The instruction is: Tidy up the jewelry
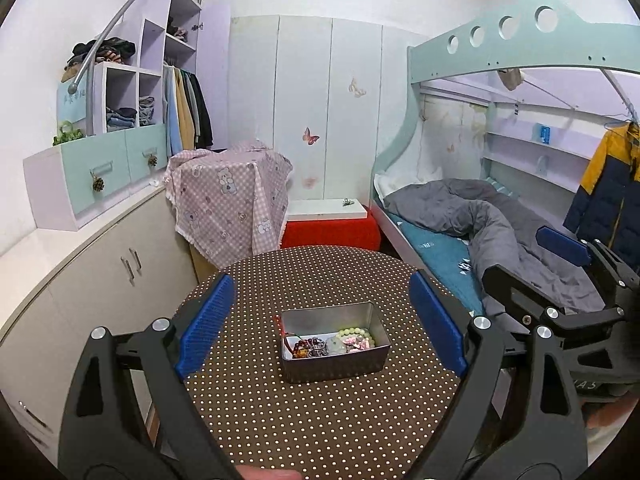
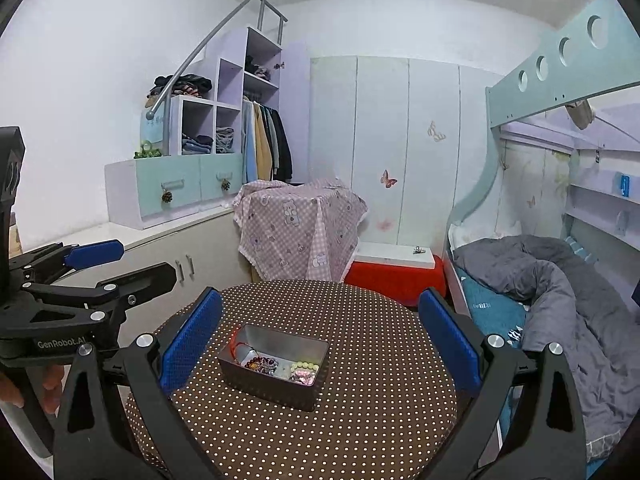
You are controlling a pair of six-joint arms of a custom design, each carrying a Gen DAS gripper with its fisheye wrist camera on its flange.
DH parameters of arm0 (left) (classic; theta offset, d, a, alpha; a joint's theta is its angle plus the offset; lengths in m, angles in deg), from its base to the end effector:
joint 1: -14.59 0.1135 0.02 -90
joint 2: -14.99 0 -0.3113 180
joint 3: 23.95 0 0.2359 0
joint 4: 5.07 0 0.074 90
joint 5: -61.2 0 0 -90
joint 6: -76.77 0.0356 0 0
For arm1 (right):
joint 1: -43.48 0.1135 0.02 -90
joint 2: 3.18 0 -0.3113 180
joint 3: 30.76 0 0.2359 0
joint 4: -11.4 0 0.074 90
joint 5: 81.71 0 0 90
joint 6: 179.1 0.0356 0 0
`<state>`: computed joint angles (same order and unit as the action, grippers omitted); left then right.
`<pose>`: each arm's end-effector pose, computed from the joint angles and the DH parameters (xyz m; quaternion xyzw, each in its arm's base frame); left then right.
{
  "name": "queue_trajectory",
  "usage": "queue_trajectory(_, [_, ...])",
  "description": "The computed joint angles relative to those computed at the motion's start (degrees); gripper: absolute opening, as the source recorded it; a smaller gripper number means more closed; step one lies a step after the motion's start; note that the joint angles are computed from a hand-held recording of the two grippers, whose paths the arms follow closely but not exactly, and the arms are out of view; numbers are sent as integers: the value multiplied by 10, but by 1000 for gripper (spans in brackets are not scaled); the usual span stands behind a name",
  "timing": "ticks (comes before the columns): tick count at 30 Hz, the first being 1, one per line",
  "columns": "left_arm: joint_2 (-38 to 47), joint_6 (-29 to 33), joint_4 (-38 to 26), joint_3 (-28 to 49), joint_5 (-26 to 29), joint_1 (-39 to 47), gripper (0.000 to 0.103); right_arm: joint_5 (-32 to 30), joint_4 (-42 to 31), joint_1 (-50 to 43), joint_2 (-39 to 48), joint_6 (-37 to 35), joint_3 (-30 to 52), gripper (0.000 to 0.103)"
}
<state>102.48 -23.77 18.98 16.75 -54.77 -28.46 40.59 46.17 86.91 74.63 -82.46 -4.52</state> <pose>0.2048 -0.1699 0.2116 0.1076 0.8137 -0.0763 0.5661 0.1587 0.1241 0.2029 -0.0860 0.7841 0.0400 0.6134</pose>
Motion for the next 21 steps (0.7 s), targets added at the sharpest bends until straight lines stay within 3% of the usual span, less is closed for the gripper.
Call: queue_trajectory(21, [-11,-4,-10,-7,-4,-4,87,20,-5,17,3,7,3,95])
